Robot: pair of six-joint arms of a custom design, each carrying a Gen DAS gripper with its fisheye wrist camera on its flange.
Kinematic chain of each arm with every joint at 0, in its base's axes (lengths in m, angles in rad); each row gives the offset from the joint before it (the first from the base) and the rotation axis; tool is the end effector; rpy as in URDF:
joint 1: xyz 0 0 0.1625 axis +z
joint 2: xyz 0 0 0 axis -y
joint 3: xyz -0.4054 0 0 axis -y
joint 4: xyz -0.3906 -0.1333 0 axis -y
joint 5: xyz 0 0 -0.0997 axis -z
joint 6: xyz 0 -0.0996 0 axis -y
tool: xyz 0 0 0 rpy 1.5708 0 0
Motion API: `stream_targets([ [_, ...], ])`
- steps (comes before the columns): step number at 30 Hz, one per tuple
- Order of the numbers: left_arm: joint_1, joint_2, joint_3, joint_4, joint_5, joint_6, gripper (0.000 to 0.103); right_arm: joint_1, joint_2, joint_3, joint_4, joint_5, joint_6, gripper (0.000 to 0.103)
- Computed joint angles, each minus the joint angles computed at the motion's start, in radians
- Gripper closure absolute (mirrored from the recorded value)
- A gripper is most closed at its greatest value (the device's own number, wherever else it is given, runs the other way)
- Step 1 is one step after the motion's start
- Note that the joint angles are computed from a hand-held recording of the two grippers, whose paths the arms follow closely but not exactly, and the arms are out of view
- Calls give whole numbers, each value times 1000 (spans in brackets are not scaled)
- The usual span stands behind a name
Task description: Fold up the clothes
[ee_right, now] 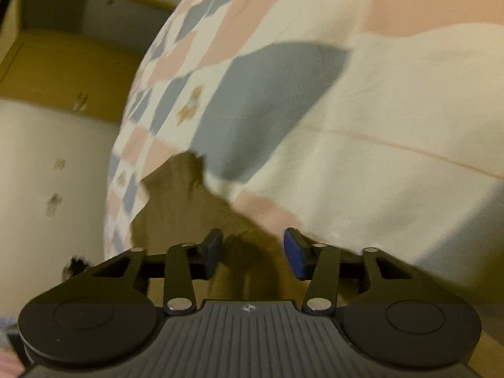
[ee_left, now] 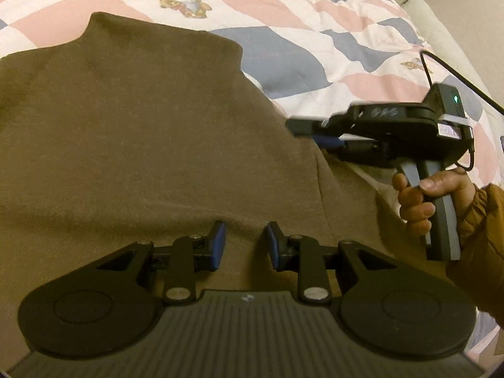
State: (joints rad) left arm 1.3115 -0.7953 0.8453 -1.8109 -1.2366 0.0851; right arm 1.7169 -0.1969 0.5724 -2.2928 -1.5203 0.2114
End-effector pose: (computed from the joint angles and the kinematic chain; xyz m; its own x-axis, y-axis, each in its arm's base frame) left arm -0.0420 -0.8058 0.3589 -0.9042 0.2623 -0.3370 0.3298 0.9302 -0.1609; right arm 0.2662 -0.8589 0.0389 -0.9924 0.0365 -0.1177 0.0729 0.9439 -0.3221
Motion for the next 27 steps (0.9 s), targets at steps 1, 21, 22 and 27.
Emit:
stream_targets([
  [1, 1, 4, -8, 4, -4, 5, 79, 7, 14, -26, 15, -6, -35, 97],
  [21, 32, -254, 268, -154, 143, 65, 77, 213, -190, 483, -510, -370, -261, 56],
  [22, 42, -270, 284, -167, 152, 68, 77, 228, -202, 532, -513, -362, -247, 56],
  [27, 74, -405, 411, -168, 141, 100, 77, 314, -252, 759, -508, -489, -144, 58],
])
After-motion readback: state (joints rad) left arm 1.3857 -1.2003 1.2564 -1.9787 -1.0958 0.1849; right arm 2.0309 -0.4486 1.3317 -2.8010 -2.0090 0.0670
